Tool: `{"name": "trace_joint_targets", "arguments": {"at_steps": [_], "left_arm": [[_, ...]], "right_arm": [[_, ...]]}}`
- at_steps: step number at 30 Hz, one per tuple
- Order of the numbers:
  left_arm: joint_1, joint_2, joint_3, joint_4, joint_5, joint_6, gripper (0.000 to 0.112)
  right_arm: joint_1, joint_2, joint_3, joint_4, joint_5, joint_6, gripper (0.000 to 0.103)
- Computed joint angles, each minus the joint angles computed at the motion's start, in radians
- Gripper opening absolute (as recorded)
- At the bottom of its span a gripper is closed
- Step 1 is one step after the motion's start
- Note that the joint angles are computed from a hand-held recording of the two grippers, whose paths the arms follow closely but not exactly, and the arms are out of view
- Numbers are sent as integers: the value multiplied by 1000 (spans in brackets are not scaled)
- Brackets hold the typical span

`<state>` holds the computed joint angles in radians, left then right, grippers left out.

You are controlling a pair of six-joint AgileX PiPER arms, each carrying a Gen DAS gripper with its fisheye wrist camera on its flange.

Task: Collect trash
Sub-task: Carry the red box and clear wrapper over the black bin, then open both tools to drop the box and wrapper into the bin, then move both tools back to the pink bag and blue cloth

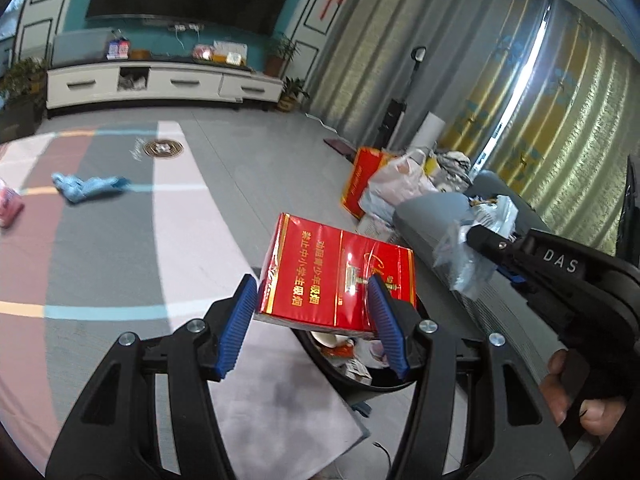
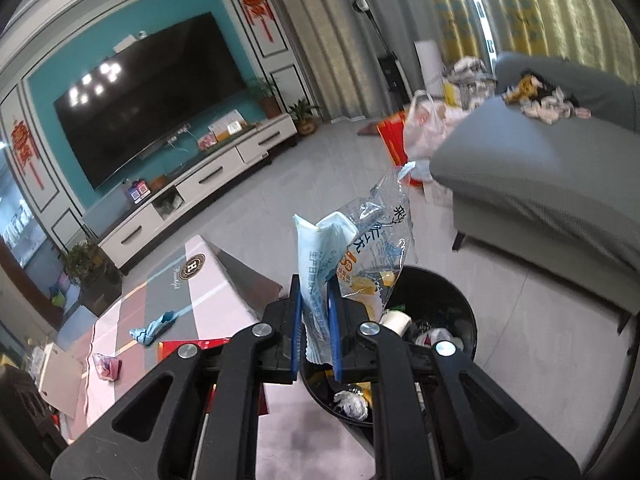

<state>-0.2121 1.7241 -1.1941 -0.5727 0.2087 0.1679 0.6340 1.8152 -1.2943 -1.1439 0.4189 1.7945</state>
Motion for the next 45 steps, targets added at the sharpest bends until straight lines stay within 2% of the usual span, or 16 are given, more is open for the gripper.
{"name": "trace_joint_targets", "arguments": {"at_steps": [4, 12, 15, 20, 25, 30, 32, 34, 37, 40, 45], "left_arm": [[-20, 69, -67, 32, 33, -27, 58], [-34, 202, -198, 27, 126, -43, 58], [-41, 239, -238, 41, 150, -56, 58], [-52, 295, -300, 52, 189, -65, 59], [-64, 352, -365, 90, 220, -105, 59], [-66, 369, -384, 56, 227, -78, 62], [-59, 364, -373, 14, 218, -41, 77], [-50, 351, -351, -42, 202, 7, 86], [-29, 315, -307, -91, 173, 53, 93], [12, 268, -256, -127, 159, 78, 96], [115, 176, -162, -163, 149, 104, 98]], "right_arm": [[-58, 18, 7, 78, -80, -45, 13], [-120, 88, -40, 339, -130, -251, 13], [-135, 100, -44, 396, -133, -285, 13], [-174, 116, -34, 517, -190, -362, 13], [-205, 129, -36, 654, -210, -456, 13], [-209, 157, -74, 755, -171, -543, 15], [-209, 159, -78, 760, -164, -543, 25], [-205, 156, -80, 729, -153, -509, 52], [-199, 146, -66, 635, -161, -402, 64], [-191, 139, -60, 567, -156, -322, 68], [-146, 158, -123, 524, -71, -313, 71]]}}
